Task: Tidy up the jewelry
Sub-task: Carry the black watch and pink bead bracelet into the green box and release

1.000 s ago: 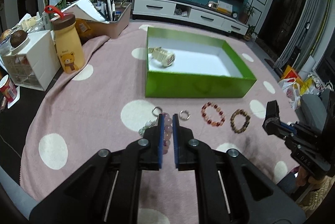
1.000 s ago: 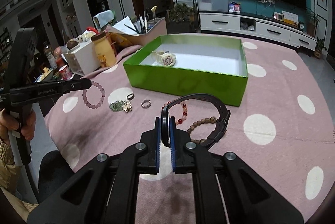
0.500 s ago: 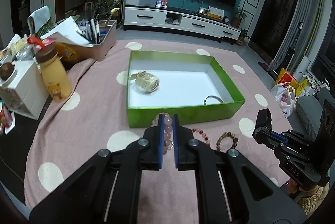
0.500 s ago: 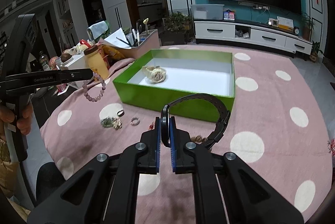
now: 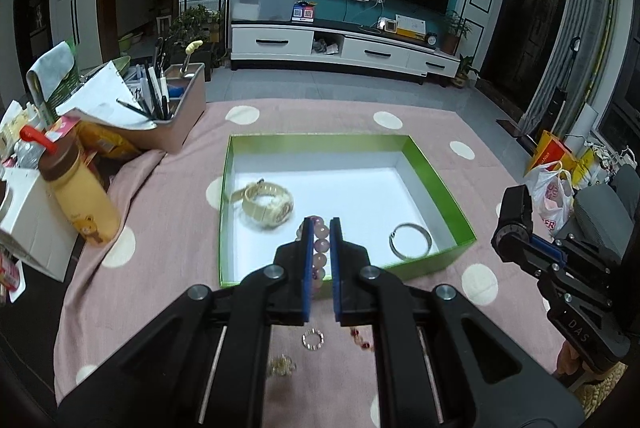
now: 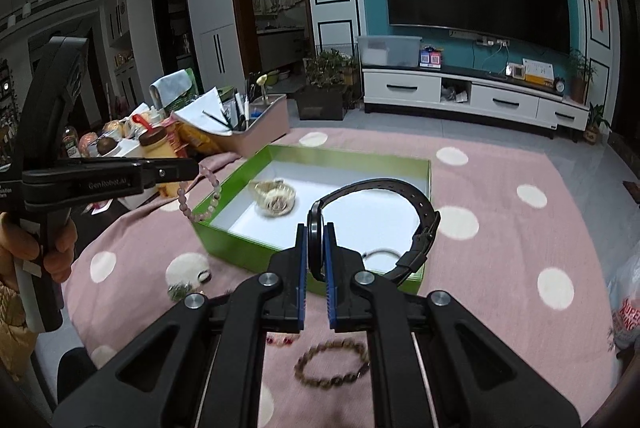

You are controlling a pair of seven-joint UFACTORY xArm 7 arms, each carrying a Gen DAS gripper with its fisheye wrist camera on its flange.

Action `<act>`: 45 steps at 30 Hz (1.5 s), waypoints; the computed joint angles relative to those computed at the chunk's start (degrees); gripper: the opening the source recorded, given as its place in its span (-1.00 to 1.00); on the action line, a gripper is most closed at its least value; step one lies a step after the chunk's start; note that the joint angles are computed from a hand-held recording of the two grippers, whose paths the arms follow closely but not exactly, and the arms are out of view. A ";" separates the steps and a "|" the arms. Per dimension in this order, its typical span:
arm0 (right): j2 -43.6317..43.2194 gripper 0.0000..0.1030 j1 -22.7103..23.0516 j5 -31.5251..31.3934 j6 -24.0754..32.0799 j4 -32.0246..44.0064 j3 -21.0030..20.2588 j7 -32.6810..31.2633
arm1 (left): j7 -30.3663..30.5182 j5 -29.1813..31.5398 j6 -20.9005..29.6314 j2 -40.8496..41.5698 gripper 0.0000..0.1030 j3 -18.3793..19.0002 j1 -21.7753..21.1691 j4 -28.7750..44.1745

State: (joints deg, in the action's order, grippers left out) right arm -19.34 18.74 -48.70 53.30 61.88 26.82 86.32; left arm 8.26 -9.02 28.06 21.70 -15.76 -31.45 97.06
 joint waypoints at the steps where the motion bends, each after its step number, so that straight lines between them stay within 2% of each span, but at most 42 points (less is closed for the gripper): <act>1: 0.09 -0.86 -0.14 -0.07 -0.31 0.09 -0.36 -0.34 | -0.30 0.39 0.35 0.90 -0.86 0.21 -0.31 1.27; 18: 7.44 -0.86 -0.62 -1.30 -4.71 4.31 -6.52 -5.83 | -3.02 5.76 9.24 17.25 -0.86 3.63 -5.67 24.56; 30: 11.88 -0.86 -0.90 3.45 -10.40 4.84 -11.39 -9.26 | -4.73 8.37 18.62 29.32 -0.86 7.13 -9.86 42.05; 39: 14.14 -0.85 -0.20 4.46 -11.51 4.86 -13.14 -9.60 | -5.16 9.10 24.64 37.11 -0.85 9.53 -12.00 54.54; 41: 13.85 -0.84 -0.13 3.94 -11.05 4.49 -13.15 -8.74 | -5.33 9.07 23.13 35.56 -0.85 9.84 -11.99 51.65; 42: 13.67 -0.81 -0.13 3.81 -10.99 4.33 -13.18 -8.51 | -5.35 9.18 23.30 36.04 -0.85 9.88 -12.08 52.45; 45: 12.21 -0.65 -0.31 3.30 -10.90 3.19 -12.90 -6.74 | -5.71 9.72 20.72 33.87 -0.70 10.24 -12.03 48.37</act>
